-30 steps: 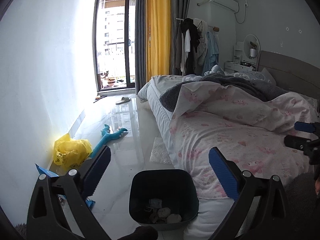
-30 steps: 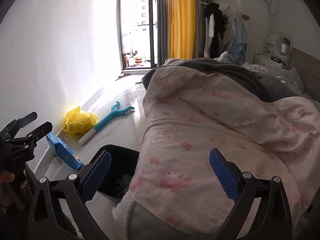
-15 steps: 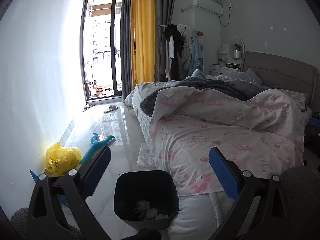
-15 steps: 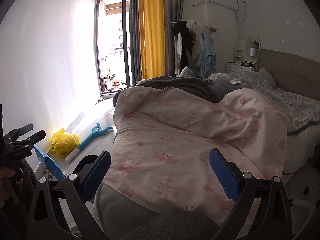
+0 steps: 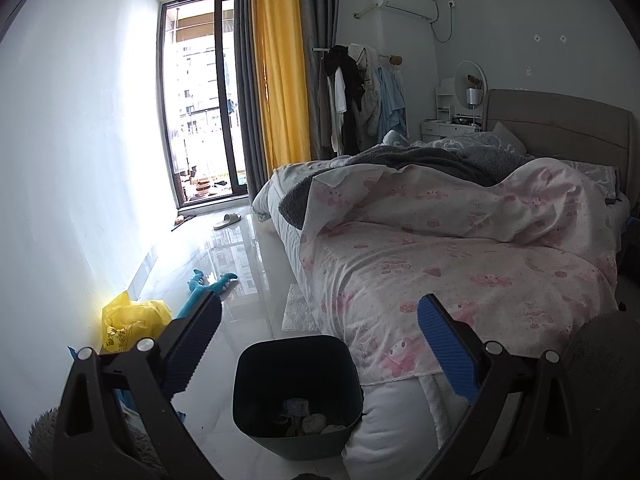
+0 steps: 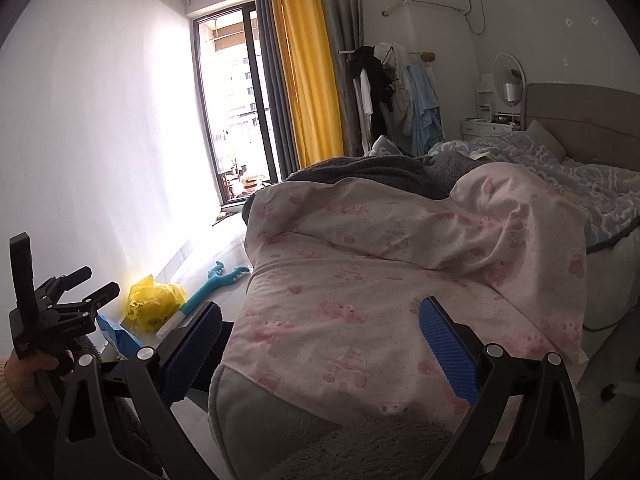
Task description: Collect trash
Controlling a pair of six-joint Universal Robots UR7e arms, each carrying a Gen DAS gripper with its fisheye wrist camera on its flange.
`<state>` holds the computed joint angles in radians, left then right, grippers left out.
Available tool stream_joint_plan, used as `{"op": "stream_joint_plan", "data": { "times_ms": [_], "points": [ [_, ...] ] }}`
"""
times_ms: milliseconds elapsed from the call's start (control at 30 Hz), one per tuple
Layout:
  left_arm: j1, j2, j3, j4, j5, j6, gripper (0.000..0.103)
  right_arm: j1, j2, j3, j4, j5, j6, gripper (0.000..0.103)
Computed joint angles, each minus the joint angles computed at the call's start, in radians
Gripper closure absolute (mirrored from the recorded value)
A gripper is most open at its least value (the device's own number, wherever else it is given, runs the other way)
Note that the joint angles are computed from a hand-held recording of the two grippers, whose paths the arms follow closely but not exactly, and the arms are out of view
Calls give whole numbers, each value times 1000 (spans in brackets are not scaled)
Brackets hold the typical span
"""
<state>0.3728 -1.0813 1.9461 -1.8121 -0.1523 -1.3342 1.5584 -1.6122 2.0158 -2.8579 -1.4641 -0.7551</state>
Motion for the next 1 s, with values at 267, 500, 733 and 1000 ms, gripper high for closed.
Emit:
{"op": "stream_joint_plan", "data": {
  "times_ms": [267,500,733,1000],
  "points": [
    [0,6,9,-55,-5,40,3,6,1,1,1,-9,-5,3],
    [-3,5,20,-95,-5,69,3,13,10,-4,6,-18,-23,3],
    [-2,3,15,-81,-8,58,3,14,9,-2,5,-20,-22,3],
    [-2,4,16,-87,-8,62,3,13,13,-6,10,-21,-24,3]
  ]
}}
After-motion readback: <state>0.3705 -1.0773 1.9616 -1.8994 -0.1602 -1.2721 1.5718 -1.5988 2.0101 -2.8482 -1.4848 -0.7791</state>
